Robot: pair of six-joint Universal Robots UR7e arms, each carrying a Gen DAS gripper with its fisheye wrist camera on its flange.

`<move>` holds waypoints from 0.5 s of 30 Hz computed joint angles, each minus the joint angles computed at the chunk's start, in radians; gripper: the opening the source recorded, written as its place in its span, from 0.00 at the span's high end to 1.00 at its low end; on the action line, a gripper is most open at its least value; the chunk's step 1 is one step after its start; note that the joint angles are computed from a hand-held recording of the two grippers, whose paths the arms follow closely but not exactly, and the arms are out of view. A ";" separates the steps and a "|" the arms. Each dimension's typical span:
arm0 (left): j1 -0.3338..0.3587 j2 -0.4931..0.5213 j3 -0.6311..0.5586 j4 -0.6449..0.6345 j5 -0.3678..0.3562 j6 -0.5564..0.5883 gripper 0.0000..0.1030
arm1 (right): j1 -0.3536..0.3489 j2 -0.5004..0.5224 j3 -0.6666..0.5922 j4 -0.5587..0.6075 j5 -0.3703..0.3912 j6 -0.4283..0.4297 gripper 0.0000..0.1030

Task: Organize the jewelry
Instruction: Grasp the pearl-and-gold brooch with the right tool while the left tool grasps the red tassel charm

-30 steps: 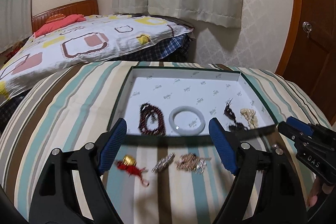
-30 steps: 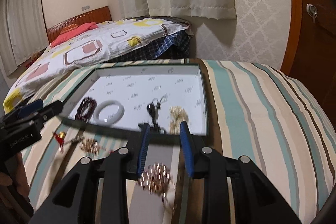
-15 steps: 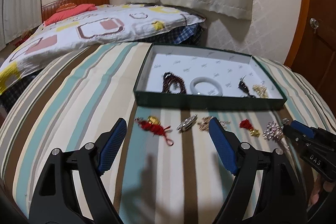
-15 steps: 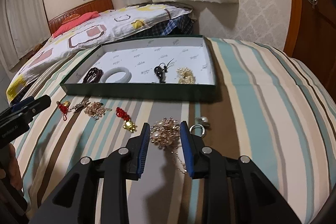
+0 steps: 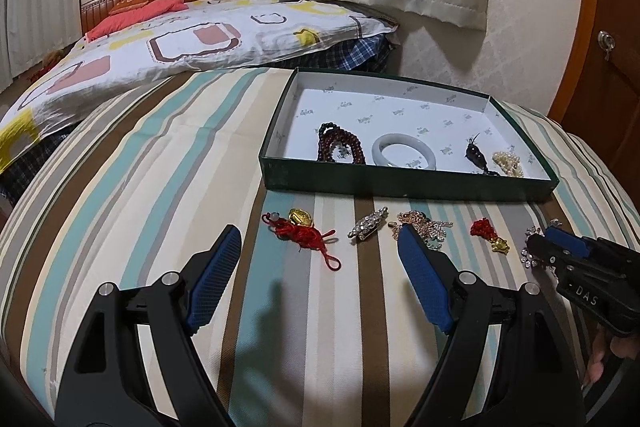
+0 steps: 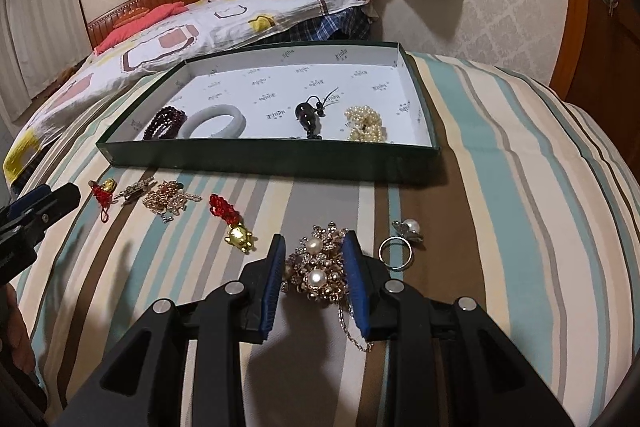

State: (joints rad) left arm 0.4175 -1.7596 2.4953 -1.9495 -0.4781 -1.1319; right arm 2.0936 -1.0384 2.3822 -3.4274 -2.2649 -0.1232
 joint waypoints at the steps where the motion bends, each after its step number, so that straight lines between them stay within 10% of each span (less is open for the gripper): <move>1: 0.000 0.000 0.000 0.000 0.000 0.000 0.24 | 0.000 -0.002 0.001 -0.001 0.001 0.001 0.65; 15: 0.011 -0.009 0.002 0.013 -0.006 -0.014 0.24 | 0.002 -0.019 0.009 0.031 0.046 -0.009 0.65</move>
State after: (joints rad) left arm 0.4282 -1.7688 2.4974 -1.9365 -0.4845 -1.1463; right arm 2.0953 -1.0569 2.3910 -3.3960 -2.2191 -0.1324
